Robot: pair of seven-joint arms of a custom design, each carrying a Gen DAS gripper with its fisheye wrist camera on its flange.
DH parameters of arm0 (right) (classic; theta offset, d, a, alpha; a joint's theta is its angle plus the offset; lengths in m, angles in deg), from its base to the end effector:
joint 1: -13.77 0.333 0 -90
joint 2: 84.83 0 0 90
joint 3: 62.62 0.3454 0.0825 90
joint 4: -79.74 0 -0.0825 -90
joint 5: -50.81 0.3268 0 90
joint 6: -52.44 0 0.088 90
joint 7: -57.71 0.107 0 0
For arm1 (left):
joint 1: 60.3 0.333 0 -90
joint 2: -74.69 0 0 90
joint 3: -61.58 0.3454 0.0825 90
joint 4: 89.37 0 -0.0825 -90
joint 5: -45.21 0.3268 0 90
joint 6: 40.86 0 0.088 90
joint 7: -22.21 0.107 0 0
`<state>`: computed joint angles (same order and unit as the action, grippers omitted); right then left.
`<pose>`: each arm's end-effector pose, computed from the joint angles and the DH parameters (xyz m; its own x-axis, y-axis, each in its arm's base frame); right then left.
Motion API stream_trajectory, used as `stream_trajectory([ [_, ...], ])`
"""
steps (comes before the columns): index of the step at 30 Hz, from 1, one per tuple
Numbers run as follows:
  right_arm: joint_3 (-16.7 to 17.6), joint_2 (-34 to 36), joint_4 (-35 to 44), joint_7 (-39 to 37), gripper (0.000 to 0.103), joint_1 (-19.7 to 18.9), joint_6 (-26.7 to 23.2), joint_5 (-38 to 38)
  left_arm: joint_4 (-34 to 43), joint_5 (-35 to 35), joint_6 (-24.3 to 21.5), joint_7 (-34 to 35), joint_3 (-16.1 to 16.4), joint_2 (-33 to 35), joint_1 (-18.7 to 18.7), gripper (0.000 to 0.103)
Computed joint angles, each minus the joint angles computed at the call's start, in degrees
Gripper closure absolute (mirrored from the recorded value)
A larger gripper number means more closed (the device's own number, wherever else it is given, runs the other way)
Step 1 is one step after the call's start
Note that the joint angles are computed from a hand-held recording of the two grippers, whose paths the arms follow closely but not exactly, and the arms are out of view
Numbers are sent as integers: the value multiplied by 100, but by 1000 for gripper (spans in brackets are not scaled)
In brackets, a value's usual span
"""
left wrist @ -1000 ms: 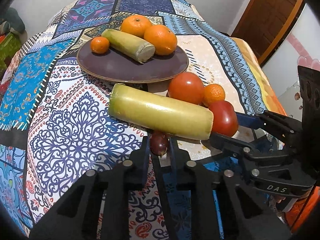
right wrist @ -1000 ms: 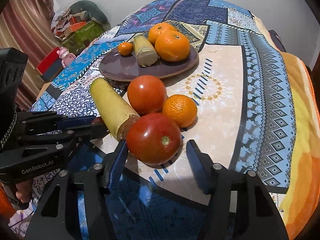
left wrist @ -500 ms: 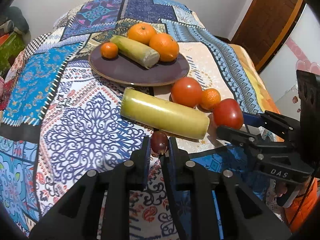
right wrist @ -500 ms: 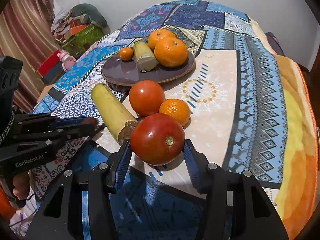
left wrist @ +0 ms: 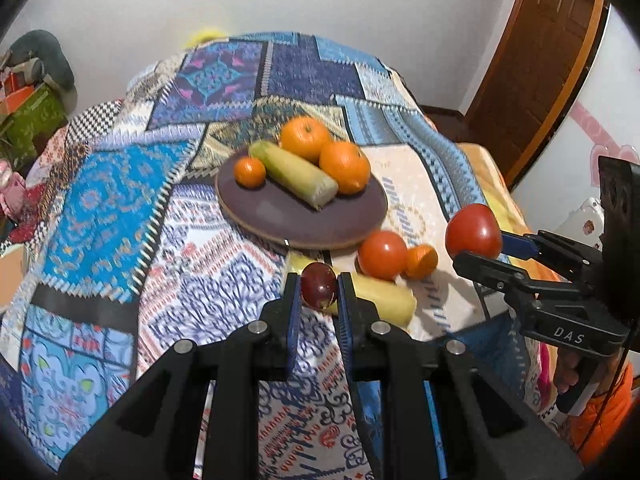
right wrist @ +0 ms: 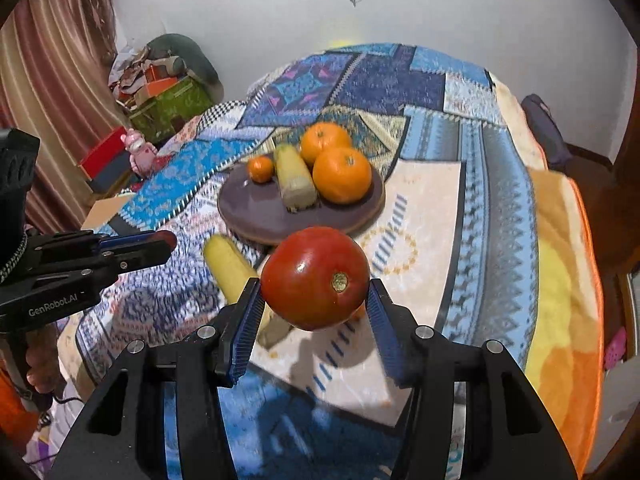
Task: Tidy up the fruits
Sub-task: 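Grasp and lift the grape with the left tool while the right tool grasps and lifts the tomato, then carry the grape with the left tool over the plate while the right tool carries the tomato there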
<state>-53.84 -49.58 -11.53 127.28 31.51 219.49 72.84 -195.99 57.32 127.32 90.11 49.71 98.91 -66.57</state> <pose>0.6582 0.2725 0.4131 0.4534 -0.8763 -0.1628 -0.7099 -0.2445 -0.6605 0.6210 -0.1963 0.4361 -0.1278 -0.9790 0.1590 -0.8033 0.0082 -0.5955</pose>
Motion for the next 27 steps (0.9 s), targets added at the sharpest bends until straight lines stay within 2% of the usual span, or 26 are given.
stream_trajectory([
  [8,-142,408,833,127,54,137,-231,-209,553,145,-97,-4,155,244,-23,86],
  [14,-306,907,1736,345,54,261,-615,-438,1153,149,-337,55,199,636,18,86],
  [27,-494,2153,3870,774,54,365,-2045,-924,2752,-32,-1280,417,190,1759,94,86],
])
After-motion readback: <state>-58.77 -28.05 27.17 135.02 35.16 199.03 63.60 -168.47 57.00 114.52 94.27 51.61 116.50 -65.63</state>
